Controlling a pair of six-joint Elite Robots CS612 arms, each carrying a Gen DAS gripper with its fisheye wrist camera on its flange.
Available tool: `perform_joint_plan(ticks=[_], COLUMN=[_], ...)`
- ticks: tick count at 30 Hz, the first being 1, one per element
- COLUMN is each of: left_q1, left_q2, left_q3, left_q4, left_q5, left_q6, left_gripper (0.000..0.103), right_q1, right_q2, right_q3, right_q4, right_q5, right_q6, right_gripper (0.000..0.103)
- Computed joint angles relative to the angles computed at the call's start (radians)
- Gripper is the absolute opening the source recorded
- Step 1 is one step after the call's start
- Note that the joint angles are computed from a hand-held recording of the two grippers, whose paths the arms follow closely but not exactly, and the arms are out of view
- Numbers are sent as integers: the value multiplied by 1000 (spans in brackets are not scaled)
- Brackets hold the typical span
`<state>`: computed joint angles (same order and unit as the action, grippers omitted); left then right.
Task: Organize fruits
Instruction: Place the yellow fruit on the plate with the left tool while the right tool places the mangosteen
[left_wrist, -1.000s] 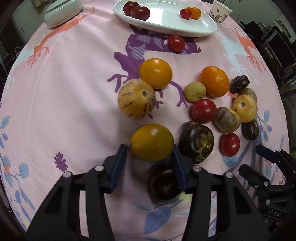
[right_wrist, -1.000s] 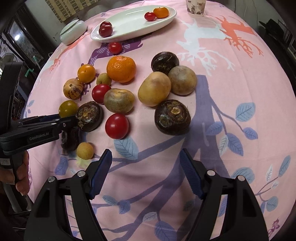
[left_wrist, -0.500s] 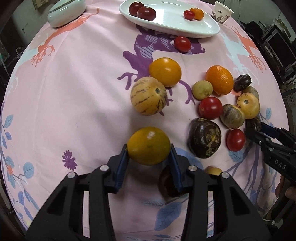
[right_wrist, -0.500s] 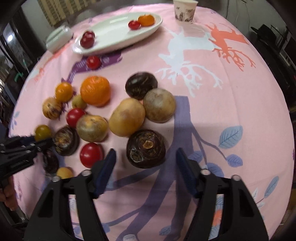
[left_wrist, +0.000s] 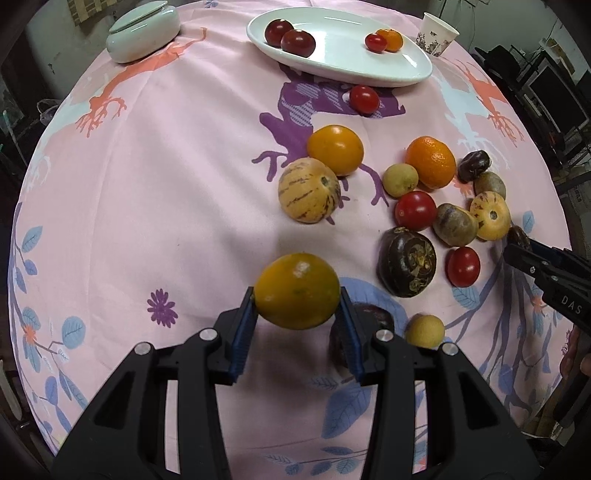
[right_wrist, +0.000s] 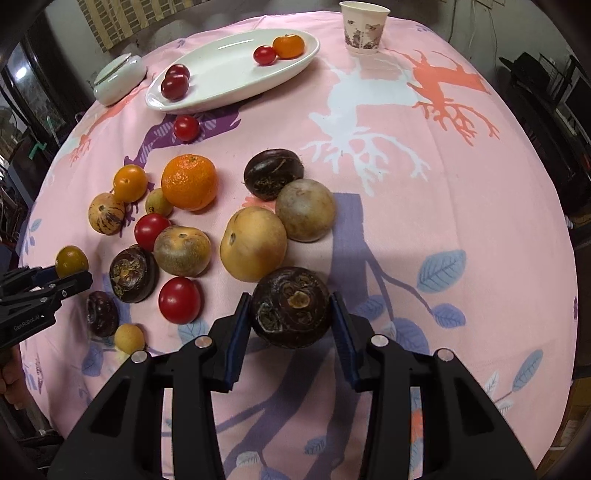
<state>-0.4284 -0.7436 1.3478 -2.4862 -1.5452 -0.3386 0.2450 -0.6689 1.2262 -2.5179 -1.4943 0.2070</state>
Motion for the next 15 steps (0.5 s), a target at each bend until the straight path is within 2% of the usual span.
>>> perform_joint_plan(ticks=[6,9,15], left_q1=[5,7,20], left_q2=[-16,-12,44], left_q3=[7,-16,-143], left_q4=[-37,-46,-24], left_q5=[-11,-8,-9], left_q6=[7,12,13], left_gripper=[43,43,43], right_q1=[-14,-19,-17], right_q2=[-34,-36,25], right_q3=[37,27,-102], right_q4=[-57,-102,-106], right_q5=[58,91,135], right_q6=[31,56,40], right_gripper=[43,43,43])
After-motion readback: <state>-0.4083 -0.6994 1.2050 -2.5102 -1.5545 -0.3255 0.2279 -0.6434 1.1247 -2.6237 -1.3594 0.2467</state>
